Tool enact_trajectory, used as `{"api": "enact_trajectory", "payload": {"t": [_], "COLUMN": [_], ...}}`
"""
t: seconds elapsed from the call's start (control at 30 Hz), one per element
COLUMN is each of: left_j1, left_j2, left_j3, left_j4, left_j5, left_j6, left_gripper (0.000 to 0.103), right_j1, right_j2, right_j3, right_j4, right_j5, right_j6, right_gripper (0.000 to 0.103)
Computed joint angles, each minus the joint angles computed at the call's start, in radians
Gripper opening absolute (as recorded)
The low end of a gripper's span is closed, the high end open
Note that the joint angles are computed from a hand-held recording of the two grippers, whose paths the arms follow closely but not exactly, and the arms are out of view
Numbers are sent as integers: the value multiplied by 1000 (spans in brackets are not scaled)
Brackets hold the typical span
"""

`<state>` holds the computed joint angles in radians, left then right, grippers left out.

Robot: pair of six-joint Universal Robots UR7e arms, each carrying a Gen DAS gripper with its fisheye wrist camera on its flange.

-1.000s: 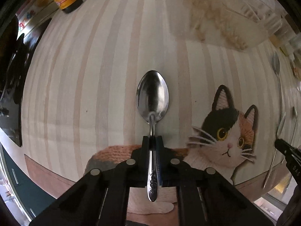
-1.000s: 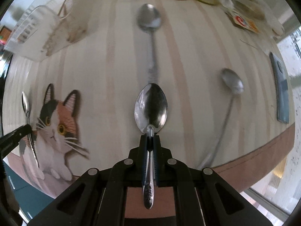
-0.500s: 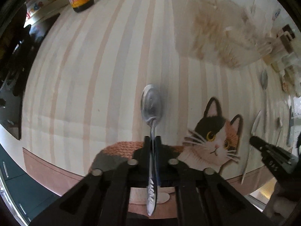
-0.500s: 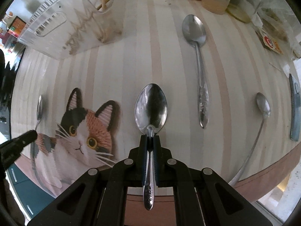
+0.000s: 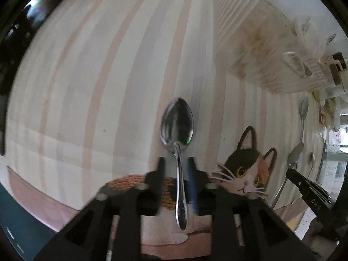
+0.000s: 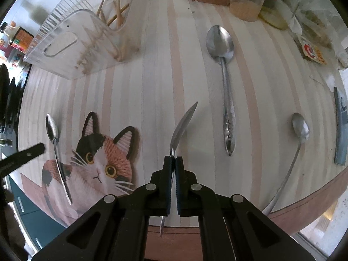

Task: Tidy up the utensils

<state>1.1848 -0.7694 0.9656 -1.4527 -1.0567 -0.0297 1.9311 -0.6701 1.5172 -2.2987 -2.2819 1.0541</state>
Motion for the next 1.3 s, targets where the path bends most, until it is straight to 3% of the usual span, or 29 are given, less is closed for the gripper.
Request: {"api": "enact_trajectory", "payload": {"t": [0.1,0.23,0.4,0.47,0.63,0.73,0.8,1.13,1.27,1.3], "left_j1": [5,-13,-43,-54,-67,-73,-75,-98,-112,-116], "left_j2": [-12,-18,-6,-7,-24,-45,-45,-111,-154,-161], "left_j3": [35,84,126,152,200,225,217,245,293,308], "left_j4": [-56,-125,-200,-236,-273,-265,-252,-273,-318,-332], "left_j5": [-13,37,141,184,197,191,185,159,184,194], "left_j6": [5,30,77,105,141,131,127,139,173,179], "left_gripper": [38,43,41,32,31,31,31,31,31,31], "right_j1": [-31,-49,-52,-49,-30,-23,-14,4,-11,-19], "right_j2": [-36,-48,-48,-43,12,29,32,-57,-104,-118], "right_j3": [48,70,54,40,-57,-82,-80,31,104,121], "right_j4": [-79,-106,-78,-56,92,105,82,-53,-162,-169], "right_j5": [45,67,59,51,-1,-14,-27,-18,40,56], "right_j6": [-24,-17,-18,-14,3,1,0,0,3,4], "right_gripper": [7,14,14,14,8,4,0,0,1,6]}}
